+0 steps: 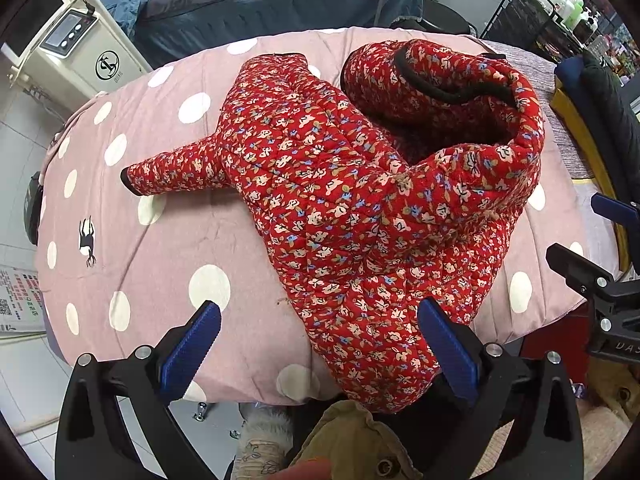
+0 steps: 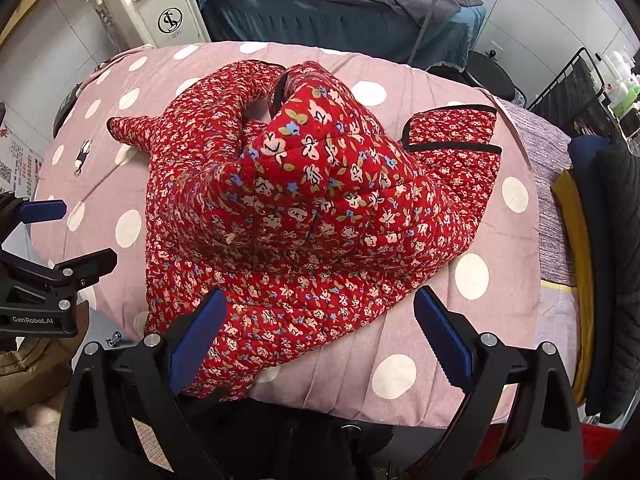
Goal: Fold large clothes
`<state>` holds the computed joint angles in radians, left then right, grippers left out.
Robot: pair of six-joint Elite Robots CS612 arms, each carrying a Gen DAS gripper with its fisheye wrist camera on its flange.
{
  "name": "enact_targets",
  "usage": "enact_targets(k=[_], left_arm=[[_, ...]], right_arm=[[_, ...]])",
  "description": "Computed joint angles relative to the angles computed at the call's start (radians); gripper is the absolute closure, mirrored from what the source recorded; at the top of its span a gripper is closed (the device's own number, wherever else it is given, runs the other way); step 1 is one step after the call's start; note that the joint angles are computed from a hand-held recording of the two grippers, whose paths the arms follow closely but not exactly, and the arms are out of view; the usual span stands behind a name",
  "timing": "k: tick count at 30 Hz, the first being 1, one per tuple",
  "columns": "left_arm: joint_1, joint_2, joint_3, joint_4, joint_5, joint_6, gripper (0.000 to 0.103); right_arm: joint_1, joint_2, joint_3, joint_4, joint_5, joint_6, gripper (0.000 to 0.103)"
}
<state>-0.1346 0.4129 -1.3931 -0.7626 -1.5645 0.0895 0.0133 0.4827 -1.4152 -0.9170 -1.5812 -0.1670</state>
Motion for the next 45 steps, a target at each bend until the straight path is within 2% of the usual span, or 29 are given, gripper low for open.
enact_targets(k=[7, 11, 21, 27, 31, 35, 38, 39, 41, 42, 43, 44, 45], left_arm=[[-0.002, 0.001, -0.005, 0.004, 0.002, -0.005, 0.006], [-0.001, 0.002, -0.004, 0.016, -0.012, -0.003, 0.006], [0.006, -0.001, 0.018, 0.055, -0.036, -0.021, 0.006], [0.018, -0.006, 0.042, 0.058, -0.053, -0.049, 0.006], [0.061, -0.013, 0.080, -0.028, -0.128, -0.147, 0.006], [0.127, -0.030, 0.182, -0.166, -0.318, -0.267, 0.007], [0.152, -0.030, 0.264, -0.287, -0.468, -0.274, 0.007], [0.151, -0.030, 0.292, -0.318, -0.475, -0.259, 0.007], [0.135, -0.034, 0.345, -0.336, -0.401, -0.234, 0.008], [0.130, -0.037, 0.376, -0.326, -0.394, -0.215, 0.014], [0.128, -0.039, 0.396, -0.316, -0.414, -0.207, 0.028], [0.126, -0.035, 0.408, -0.307, -0.447, -0.225, 0.033], [0.121, -0.028, 0.395, -0.311, -0.437, -0.241, 0.039]], right_arm=[[0.001, -0.001, 0.000, -0.002, -0.019, 0.000, 0.010], [-0.002, 0.002, -0.001, 0.007, 0.002, 0.001, 0.010], [0.004, -0.006, 0.012, -0.002, 0.002, -0.030, 0.010], [0.005, -0.008, 0.021, -0.017, 0.034, -0.049, 0.010], [0.002, -0.018, 0.034, -0.039, 0.059, -0.051, 0.010], [-0.002, -0.027, 0.052, -0.090, 0.067, -0.036, 0.010], [-0.005, -0.035, 0.065, -0.097, 0.069, -0.025, 0.010], [-0.006, -0.036, 0.067, -0.100, 0.069, -0.021, 0.010], [-0.009, -0.034, 0.062, -0.104, 0.073, -0.012, 0.010], [-0.012, -0.033, 0.059, -0.102, 0.073, -0.006, 0.010], [-0.014, -0.032, 0.055, -0.097, 0.071, 0.002, 0.010], [-0.016, -0.030, 0.052, -0.094, 0.070, 0.008, 0.010], [-0.019, -0.028, 0.046, -0.093, 0.066, 0.018, 0.010]])
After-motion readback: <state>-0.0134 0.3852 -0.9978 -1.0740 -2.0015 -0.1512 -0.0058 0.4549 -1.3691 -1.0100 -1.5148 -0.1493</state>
